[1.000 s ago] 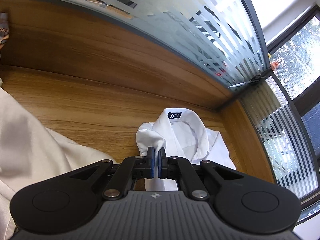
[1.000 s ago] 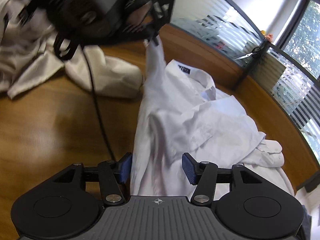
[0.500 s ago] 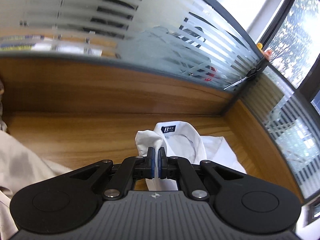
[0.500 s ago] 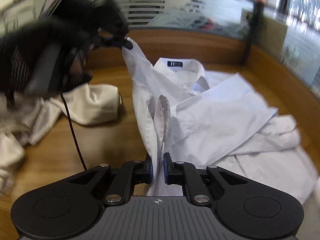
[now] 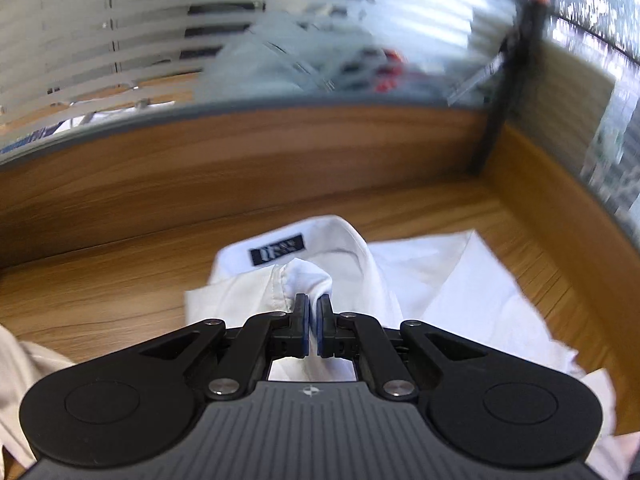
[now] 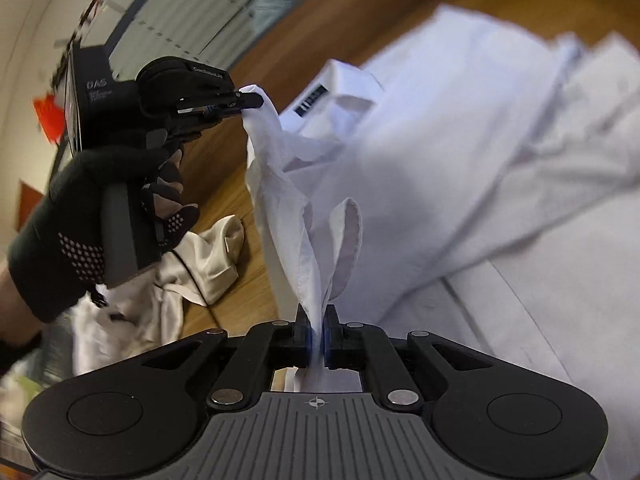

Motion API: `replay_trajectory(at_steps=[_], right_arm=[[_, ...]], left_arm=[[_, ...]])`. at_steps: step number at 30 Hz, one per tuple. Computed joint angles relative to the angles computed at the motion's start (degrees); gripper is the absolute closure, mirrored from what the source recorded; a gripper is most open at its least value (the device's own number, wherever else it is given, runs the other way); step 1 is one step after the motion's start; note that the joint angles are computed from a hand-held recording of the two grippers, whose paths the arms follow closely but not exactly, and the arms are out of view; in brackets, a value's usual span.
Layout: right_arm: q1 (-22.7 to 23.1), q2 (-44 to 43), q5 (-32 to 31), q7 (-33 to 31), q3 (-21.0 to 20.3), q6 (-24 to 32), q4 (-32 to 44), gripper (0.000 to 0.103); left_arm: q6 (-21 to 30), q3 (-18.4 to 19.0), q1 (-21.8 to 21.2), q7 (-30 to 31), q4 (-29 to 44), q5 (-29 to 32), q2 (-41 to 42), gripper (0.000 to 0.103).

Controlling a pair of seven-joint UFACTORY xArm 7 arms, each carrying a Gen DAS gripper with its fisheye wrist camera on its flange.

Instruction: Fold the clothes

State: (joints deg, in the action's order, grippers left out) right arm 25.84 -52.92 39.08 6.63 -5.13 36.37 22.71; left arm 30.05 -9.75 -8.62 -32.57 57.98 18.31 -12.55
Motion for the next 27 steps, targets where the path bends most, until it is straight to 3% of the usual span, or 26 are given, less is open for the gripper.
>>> replay_trajectory(at_steps=[2,5,11,12,16,18,21,27], right_arm=[[0.96,1.16,2.07,-2.83,-4.18,0.13,-0.92,0.095],[1.19,4.12,5.6,-7.48,-8.58,1.41,-1.21,0.092],[-1.6,7.67,9.93,-12.67,-7.65,4.16,-0.06,0.091],[-2.24,7.78,10.34,-13.04,-7.0,4.48,0.06,0.091],[-5.05,7.24,9.29,-12.85,-4.35,6.55,0.86,0.087],[-6.39,6.6,7.31,-11.9,-2.77,7.79,1.41,0.082],[-8.59,4.74,2.45,-9.05,0.54,8.93,2.25,0.067],[-12.16,-3.05,-9.65,-1.2,5.86,11.93,3.22,0.066]], left_arm=[[1.18,-2.25,0.55,-3.71,1.77,5.15,3.02,0.099],[3.14,-2.78,-0.79,-8.04,4.06,10.96,7.29,0.097],[3.3,-0.01,-3.86,-13.77,3.62,17.05,10.65,0.095],[1.63,0.49,-4.08,-13.56,2.97,17.68,10.56,0.088],[-6.52,2.41,-4.43,-3.87,-0.38,8.32,7.51,0.065],[-10.61,3.61,-4.73,2.78,-3.08,0.75,4.05,0.043],[-12.07,5.75,-6.11,12.18,-6.08,-9.59,-1.98,0.042],[-3.02,9.97,-7.95,27.87,-10.67,-20.47,-14.18,0.042]])
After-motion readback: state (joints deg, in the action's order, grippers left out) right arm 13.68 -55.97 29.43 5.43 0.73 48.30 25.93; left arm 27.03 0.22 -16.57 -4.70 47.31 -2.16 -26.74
